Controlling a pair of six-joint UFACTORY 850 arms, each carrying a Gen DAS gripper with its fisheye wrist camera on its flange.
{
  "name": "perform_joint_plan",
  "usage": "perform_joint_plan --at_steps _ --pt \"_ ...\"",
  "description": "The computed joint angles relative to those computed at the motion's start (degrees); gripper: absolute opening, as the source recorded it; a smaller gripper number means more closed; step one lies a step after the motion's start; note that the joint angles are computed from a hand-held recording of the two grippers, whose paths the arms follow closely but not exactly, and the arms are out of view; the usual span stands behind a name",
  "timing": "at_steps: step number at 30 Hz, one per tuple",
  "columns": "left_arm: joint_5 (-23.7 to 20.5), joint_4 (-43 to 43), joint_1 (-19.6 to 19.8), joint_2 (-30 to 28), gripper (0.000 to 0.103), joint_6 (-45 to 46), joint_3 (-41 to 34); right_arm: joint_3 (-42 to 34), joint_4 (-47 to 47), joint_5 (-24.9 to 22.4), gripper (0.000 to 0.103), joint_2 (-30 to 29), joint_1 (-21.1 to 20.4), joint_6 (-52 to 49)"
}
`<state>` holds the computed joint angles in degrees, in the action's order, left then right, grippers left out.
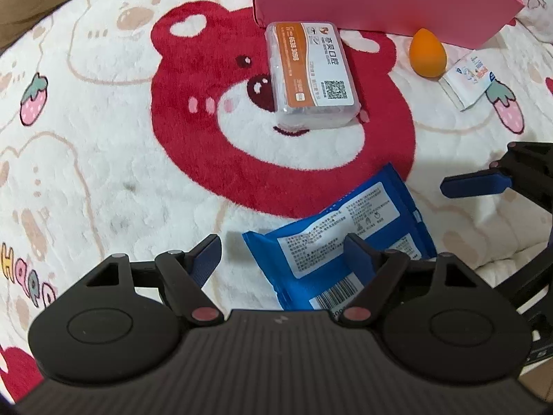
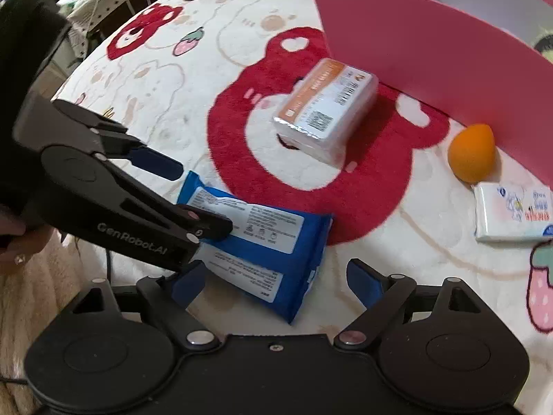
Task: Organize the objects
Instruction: 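Lower the left tool onto the blue wipes packet and close on it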
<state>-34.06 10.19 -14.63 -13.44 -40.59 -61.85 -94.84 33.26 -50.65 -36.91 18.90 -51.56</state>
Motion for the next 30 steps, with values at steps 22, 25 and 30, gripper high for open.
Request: perform_joint_plan --at_steps 22,25,30 --pt "0.94 -10.38 3.04 2.9 0.082 -0.03 3.78 0.18 1.27 0.03 0.056 -1.25 -1.15 3.46" --pt "0.85 -8.51 2.65 2.97 0.086 -1.02 3.88 0.19 0.95 0.31 0.055 -1.31 -0.96 3.11" --pt "0.94 -7.57 2.32 2.67 0.091 -1.41 3.94 0.2 0.05 0.88 0.052 -1.19 -0.71 2.77"
